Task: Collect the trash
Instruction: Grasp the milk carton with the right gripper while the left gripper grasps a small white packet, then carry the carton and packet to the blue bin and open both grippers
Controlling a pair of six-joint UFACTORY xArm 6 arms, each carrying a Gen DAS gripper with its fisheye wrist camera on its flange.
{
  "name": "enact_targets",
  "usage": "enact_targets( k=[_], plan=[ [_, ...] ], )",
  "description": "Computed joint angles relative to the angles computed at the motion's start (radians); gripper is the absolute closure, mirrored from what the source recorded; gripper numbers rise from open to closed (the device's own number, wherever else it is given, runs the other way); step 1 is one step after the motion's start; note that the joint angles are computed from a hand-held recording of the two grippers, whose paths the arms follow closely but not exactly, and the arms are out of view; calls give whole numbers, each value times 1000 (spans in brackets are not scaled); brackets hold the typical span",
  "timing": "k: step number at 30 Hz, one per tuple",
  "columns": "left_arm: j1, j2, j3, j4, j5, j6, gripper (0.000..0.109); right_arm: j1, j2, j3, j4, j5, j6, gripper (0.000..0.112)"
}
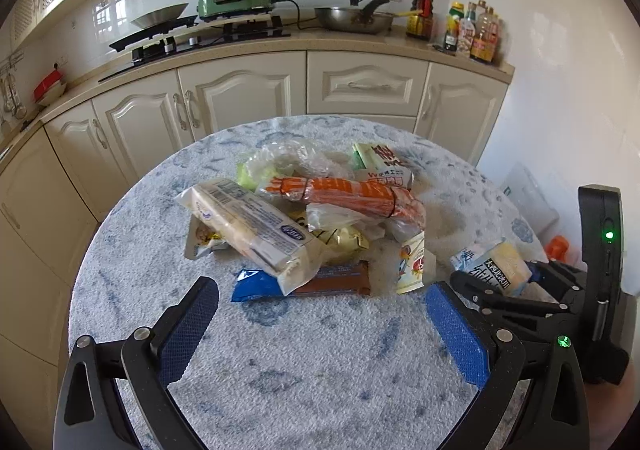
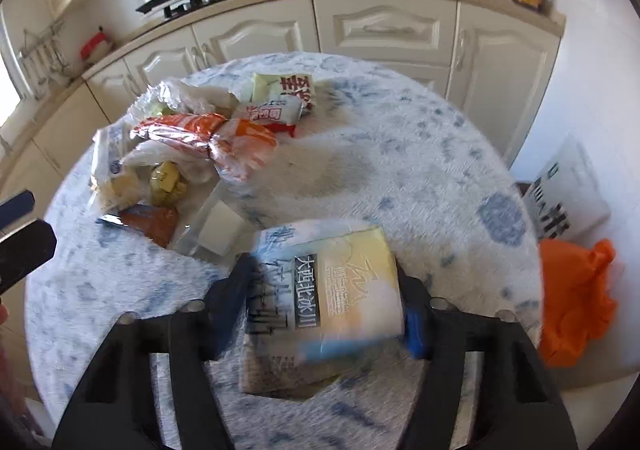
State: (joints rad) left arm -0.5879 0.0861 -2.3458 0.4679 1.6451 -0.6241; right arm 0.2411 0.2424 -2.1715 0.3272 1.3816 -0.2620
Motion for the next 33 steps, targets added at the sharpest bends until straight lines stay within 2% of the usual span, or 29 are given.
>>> enact_targets(
  k=[4, 7, 15, 21, 24, 26, 28, 33],
  plan=[
    [11, 36, 4, -17, -43, 18, 6, -9, -18, 26, 6, -13, -19, 50],
    [9, 18, 85, -27, -104, 22, 6, -28, -38, 46, -4, -23, -2, 50],
    [28, 90, 93, -88, -195, 106, 12, -83, -39, 27, -22, -6, 50, 50],
    [35, 212, 7, -98, -175, 165, 34, -100, -45, 32, -11, -5, 61, 50],
    [42, 184, 87, -94, -243, 166, 47, -102, -57, 46, -11, -9, 65, 50],
    [65, 151, 147, -169, -304, 171, 81, -105, -68, 59, -9, -15, 68, 50],
    [66, 151, 148, -173, -306, 178, 83, -104, -71, 61, -9, -13, 72, 50],
    [110, 70, 264, -278, -382, 138, 83, -107, -98, 81, 4, -16, 78, 50]
  ],
)
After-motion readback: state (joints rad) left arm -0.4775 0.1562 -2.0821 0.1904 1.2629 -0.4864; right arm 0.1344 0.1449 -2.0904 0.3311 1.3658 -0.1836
